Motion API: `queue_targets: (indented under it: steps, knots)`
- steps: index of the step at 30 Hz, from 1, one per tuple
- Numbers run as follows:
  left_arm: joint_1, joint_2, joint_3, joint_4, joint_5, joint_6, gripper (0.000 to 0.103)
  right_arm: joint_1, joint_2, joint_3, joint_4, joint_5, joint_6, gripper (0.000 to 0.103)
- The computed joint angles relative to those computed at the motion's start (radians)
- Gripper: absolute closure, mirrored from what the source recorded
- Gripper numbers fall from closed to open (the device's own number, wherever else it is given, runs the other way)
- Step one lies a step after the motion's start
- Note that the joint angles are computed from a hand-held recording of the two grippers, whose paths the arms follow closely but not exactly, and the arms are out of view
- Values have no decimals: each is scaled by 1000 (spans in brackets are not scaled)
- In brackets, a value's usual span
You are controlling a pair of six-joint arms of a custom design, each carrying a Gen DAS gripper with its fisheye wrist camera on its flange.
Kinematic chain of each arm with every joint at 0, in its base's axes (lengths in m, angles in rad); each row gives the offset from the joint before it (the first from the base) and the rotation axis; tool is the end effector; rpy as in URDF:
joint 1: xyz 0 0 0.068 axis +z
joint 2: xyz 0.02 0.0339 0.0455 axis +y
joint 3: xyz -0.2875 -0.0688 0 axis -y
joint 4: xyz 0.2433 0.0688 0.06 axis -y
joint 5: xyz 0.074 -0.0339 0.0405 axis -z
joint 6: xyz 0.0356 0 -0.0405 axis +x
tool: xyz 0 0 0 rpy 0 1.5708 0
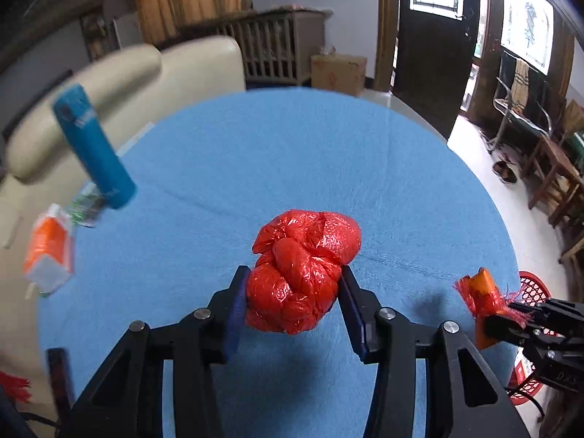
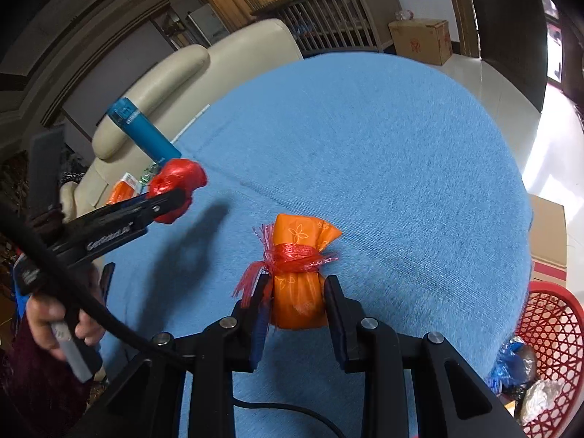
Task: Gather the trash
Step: 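Lift the orange and red bags and carry them over the red basket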
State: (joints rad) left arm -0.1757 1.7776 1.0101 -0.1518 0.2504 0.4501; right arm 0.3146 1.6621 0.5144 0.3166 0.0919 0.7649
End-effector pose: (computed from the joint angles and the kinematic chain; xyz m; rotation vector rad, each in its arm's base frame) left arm 0.3545 -0.0719 0.1829 0.8559 2.3062 -0.1929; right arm 0.2621 0.0819 0.1217 0.5857 2.3629 0.3889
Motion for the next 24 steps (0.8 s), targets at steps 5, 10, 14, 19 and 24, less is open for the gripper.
queue_targets:
  steps: [5,10,14,19,24]
  knots:
    - [18,-210,-165,61,-15,0,54,83,-168,-57,-80,90,42,72]
    - [69,-374,-254,37,23,23,53,188,-330,-83,-195,199,91,72]
    - [97,-492,-302,15,50,43,53,283,-429,-68,-301,291,135,72]
    - [121,-599,-349,-4,80,64,53,391,-527,-46,-420,403,183,72]
    - [140,-686,-364,-53,119,67,53,499,-582,-16,-518,509,236,72]
